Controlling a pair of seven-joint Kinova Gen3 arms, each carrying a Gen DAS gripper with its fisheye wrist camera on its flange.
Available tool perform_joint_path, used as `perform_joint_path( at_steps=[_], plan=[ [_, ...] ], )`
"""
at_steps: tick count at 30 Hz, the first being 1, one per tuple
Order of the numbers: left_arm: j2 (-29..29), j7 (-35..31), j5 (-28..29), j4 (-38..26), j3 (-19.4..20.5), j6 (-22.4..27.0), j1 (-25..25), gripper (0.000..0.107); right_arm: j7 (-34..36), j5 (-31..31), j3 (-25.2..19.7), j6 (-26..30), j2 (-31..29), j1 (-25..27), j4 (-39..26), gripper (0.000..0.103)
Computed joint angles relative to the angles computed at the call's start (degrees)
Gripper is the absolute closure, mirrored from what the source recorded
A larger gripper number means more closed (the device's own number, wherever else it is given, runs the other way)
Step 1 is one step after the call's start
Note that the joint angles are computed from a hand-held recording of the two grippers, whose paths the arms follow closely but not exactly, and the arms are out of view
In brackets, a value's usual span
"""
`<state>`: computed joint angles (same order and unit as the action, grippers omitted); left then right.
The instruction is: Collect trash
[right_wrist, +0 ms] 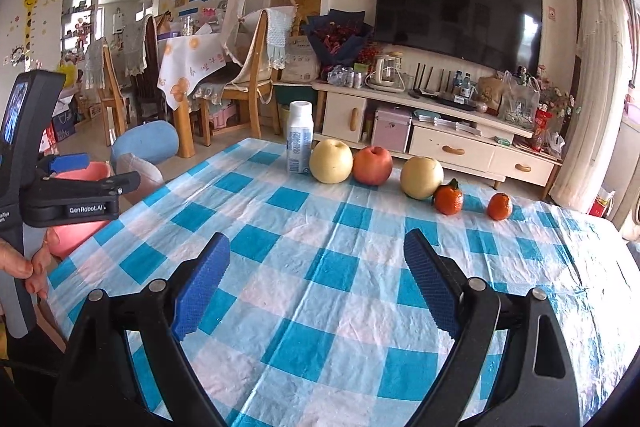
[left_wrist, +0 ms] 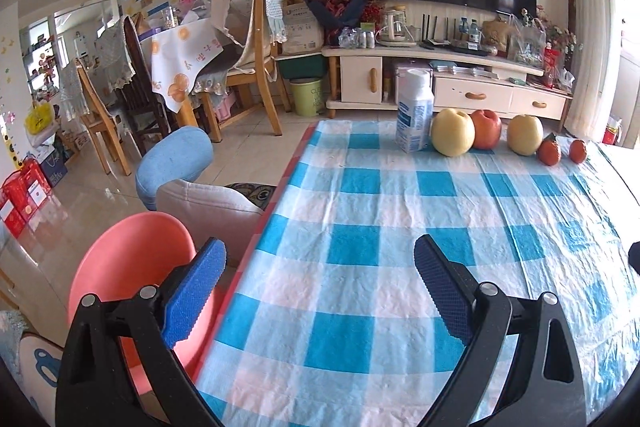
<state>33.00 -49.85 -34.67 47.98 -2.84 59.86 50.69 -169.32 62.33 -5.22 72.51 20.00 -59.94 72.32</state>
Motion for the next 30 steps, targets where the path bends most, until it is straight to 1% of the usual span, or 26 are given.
perform_joint_path(
  at_steps=[3, 6, 13, 16, 18, 22, 25, 30],
  plan=[
    [0.27, 0.2, 1.05, -0.85, 0.65, 0.79, 0.33, 0.013, -3.32, 1.53, 0.09, 0.72, -2.01, -0.27, 2.77, 0.013],
    [0.39, 1.02, 2.05, -1.33, 0.92, 1.38, 1.01, 0.013, -6.53, 2.78, -0.92, 1.47, -3.99, 0.4, 5.35, 0.01],
    [0.36, 3.21, -0.2, -1.55, 0.23, 1.74, 5.42, 0.013, -13.39, 6.55, -4.83, 4.48, -8.4, 1.96, 10.93, 0.01],
    [-1.57, 6.15, -2.07, 1.3, -0.06, -1.14, 7.51, 0.013, -15.71, 7.76, -6.48, 7.14, -9.62, 2.37, 12.54, 0.009],
    [-3.1, 9.45, -4.39, 3.72, -0.57, -3.41, 9.34, 0.012, -16.96, 8.43, -7.54, 8.82, -10.32, 2.57, 13.33, 0.009],
    [-4.82, 14.39, -9.58, 5.9, -0.59, -5.13, 12.34, 0.009, -18.83, 10.75, -9.43, 14.15, -11.1, 1.95, 14.67, 0.008],
    [-5.35, 15.25, -11.3, 5.61, 0.63, -5.4, 13.16, 0.009, -19.6, 11.76, -10.54, 17.15, -11.79, 1.56, 15.88, 0.008],
    [-5.81, 15.51, -12.4, 4.83, 2.07, -7.01, 14.41, 0.009, -19.69, 13.49, -12.18, 21.4, -12.45, 1.02, 17.38, 0.007]
  ],
)
